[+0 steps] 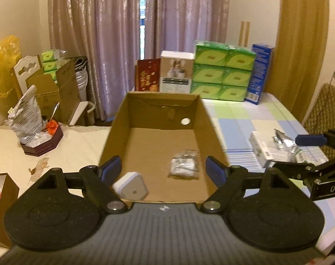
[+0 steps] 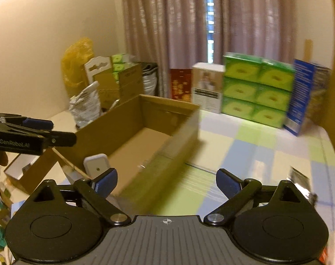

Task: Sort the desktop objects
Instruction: 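Move both open tools back over the table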

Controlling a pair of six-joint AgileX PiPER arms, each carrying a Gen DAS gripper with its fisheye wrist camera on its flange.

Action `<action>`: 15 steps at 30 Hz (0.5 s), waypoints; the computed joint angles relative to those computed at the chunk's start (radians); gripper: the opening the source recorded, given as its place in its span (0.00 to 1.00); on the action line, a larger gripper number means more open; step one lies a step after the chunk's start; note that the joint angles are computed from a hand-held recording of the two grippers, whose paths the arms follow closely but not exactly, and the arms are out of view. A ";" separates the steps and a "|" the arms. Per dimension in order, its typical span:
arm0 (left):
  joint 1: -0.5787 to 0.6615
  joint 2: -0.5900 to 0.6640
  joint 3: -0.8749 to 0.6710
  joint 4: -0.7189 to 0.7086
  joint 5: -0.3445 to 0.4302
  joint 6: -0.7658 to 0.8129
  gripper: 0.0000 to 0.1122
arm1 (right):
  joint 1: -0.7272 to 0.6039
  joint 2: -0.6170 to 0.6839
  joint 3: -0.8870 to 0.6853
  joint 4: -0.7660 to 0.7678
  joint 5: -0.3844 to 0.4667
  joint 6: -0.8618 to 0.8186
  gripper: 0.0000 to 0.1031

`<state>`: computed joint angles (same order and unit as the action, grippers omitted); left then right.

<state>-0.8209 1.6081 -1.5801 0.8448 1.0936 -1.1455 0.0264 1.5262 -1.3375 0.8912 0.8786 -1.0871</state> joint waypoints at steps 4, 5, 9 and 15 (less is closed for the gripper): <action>-0.073 0.058 -0.100 0.016 0.045 0.005 0.74 | -0.152 -0.077 0.082 0.033 0.047 -0.061 0.92; -0.088 0.075 -0.126 0.018 0.051 0.006 0.76 | -0.193 -0.091 0.097 0.040 0.061 -0.075 0.93; -0.144 0.158 -0.257 0.019 0.069 0.023 0.80 | -0.381 -0.114 0.141 0.056 0.121 -0.114 0.93; -0.189 0.347 -0.521 -0.045 0.062 0.127 0.86 | -0.626 -0.063 0.132 0.047 0.160 -0.169 0.94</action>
